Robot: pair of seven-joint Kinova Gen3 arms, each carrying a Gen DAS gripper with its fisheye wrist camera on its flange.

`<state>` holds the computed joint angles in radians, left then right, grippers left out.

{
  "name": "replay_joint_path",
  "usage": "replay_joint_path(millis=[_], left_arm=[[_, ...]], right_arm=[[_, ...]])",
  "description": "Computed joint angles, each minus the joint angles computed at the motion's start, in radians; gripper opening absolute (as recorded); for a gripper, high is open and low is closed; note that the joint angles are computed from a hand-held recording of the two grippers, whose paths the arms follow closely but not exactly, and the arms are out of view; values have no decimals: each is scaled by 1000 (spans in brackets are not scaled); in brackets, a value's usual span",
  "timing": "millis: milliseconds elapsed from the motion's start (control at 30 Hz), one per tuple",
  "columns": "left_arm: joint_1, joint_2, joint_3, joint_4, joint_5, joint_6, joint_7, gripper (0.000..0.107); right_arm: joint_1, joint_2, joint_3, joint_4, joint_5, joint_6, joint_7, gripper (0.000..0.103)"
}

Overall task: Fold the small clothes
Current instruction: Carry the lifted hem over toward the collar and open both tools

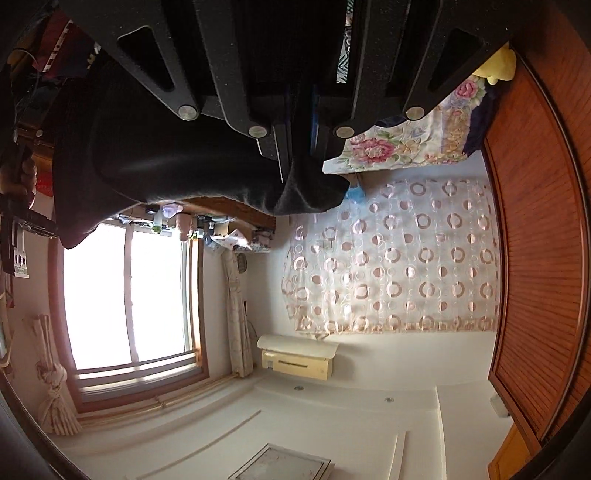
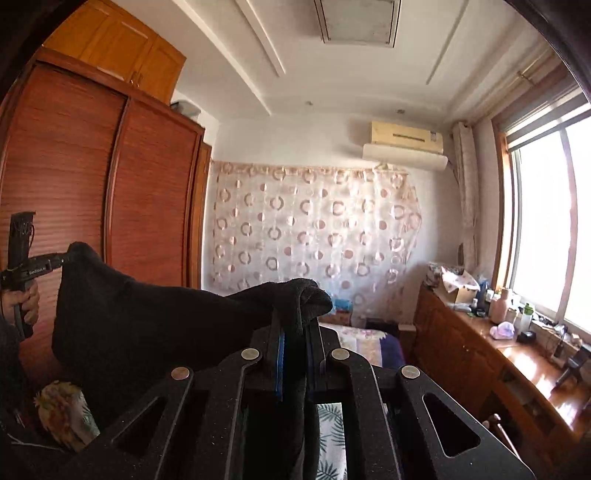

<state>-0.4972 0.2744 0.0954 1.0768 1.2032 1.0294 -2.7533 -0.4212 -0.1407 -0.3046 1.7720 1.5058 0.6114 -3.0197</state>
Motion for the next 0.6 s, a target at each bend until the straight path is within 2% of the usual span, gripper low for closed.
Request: replay_joint_path(millis=[67, 200, 267, 433, 533, 600], left_arm=[[81, 57, -23, -62, -81, -54, 70, 8], [238, 194, -98, -205, -244, -110, 185, 8], [295, 270, -124, -285, -325, -123, 259, 8], [375, 447, -135, -498, -529, -92, 452, 8], [404, 534, -113, -637, -651, -39, 540, 8], [406, 561, -66, -676, -725, -30, 578, 8]], right_arm=[[64, 58, -17, -70, -73, -22, 81, 8], [246, 242, -141, -248, -198, -3, 244, 8], [279, 334, -163, -341, -258, 18, 325, 8], [207, 565, -31, -572, -427, 39, 529, 8], [150, 670, 54, -711, -549, 71, 650, 8], [92, 728, 140, -804, -630, 96, 711, 8]])
